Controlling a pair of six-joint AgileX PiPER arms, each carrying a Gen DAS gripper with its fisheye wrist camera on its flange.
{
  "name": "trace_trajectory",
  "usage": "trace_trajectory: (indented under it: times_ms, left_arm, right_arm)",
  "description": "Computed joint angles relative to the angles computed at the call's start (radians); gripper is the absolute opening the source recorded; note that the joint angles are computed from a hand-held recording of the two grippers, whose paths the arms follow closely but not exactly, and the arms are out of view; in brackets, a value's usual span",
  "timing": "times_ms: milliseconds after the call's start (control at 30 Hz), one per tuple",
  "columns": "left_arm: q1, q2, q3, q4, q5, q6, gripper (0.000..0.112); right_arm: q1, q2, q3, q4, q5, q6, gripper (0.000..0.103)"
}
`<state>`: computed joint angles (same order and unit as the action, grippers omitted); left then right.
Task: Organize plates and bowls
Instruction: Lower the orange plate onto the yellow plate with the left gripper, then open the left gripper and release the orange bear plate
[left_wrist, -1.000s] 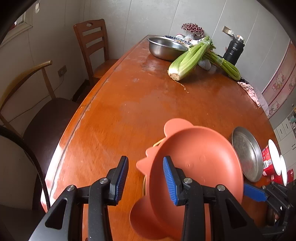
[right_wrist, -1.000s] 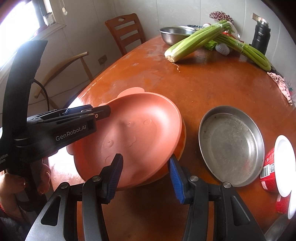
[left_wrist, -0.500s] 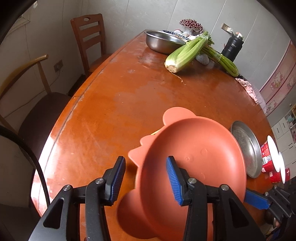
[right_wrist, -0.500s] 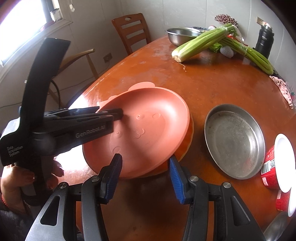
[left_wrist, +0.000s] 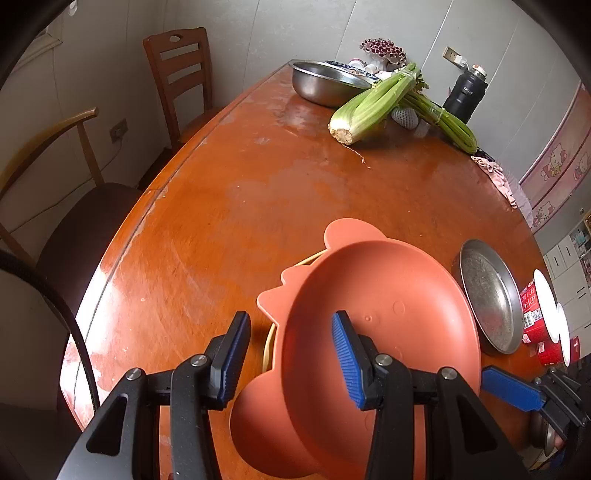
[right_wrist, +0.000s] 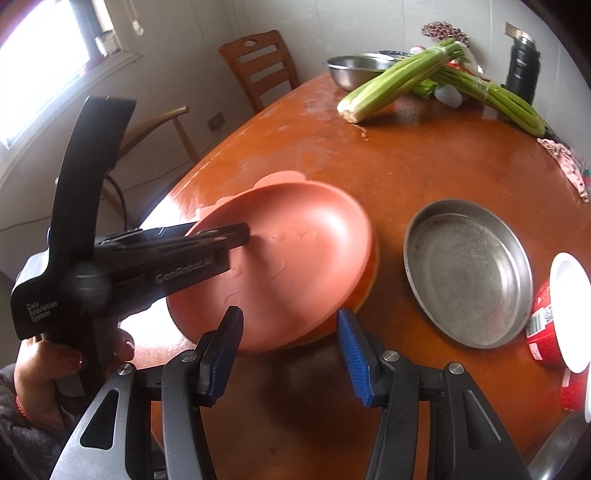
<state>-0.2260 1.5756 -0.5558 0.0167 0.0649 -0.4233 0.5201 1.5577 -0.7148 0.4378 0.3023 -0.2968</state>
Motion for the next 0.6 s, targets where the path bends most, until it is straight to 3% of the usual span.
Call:
trace_trajectory:
  times_ms: [133,267,533,600]
  left_arm:
    - [-0.004,-0.008,0.004,0.057,0.0,-0.063,0.046]
    - [-0.012,-0.034,0.017,0.269,0.009,-0.285,0.046]
    - [-0.053,-0.118,0.041,0.476,0.063,-0.516,0.046]
    - [-0.085,-0.145,0.043,0.589,0.091,-0.644,0.046]
  right_arm:
    - [-0.006,-0.016,0.009,-0.008,-0.001,0.007,0.056]
    - [-0.014,-0.033,0.018,0.008,-0.004,-0.006,0.056]
    - [-0.07,-0.083,0.04,0.071,0.013,-0.071,0.055]
    - [-0.091,-0.103,0.05,0.105,0.021,-0.112,0.055]
